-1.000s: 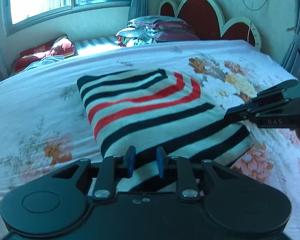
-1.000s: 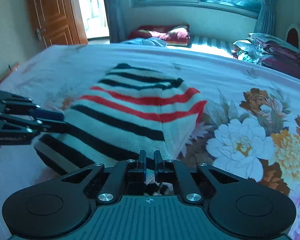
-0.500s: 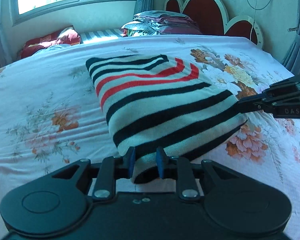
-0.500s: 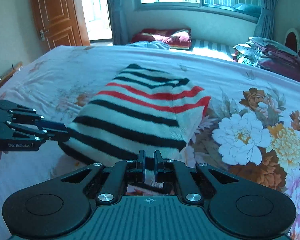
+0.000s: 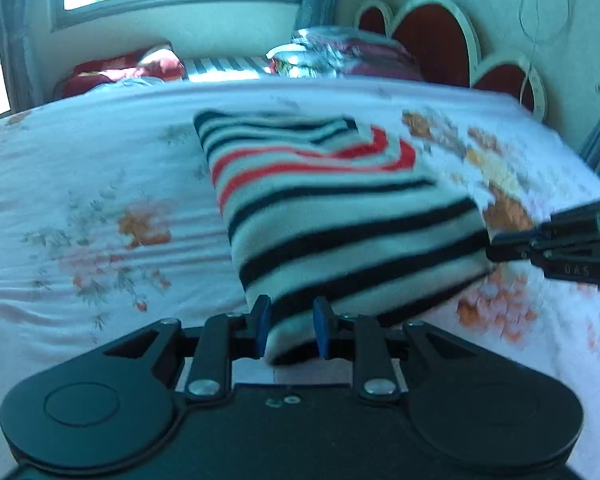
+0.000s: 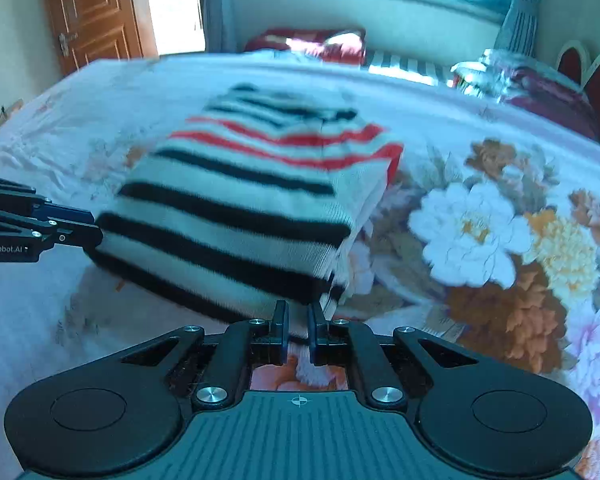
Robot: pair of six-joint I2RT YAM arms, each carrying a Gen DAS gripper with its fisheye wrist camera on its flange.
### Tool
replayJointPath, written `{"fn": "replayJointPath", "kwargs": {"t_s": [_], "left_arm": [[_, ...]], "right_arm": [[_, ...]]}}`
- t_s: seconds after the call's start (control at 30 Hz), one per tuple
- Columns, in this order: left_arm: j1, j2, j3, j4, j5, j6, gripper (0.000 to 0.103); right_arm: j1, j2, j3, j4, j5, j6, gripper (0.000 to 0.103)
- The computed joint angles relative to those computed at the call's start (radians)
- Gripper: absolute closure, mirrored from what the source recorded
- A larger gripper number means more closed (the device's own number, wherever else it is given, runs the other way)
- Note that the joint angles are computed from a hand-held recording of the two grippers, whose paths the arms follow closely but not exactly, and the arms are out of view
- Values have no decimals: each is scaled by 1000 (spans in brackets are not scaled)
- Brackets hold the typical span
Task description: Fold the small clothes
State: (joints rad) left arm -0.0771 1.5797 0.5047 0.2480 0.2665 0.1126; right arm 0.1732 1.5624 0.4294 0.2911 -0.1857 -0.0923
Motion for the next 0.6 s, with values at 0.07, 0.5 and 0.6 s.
{"fn": "replayJointPath", "kwargs": {"t_s": [0.07, 0.5, 0.6], "left_arm": [[-3, -19, 36, -4, 2, -10, 77], [-154, 226, 224, -13, -172, -27, 65], [-124, 215, 248, 12, -133, -42, 63]], "right_arm": [[-28, -58, 22, -35, -47, 25, 96], [48, 232, 215, -1, 61, -39, 97], [34, 205, 202, 89, 45, -4, 96]]}}
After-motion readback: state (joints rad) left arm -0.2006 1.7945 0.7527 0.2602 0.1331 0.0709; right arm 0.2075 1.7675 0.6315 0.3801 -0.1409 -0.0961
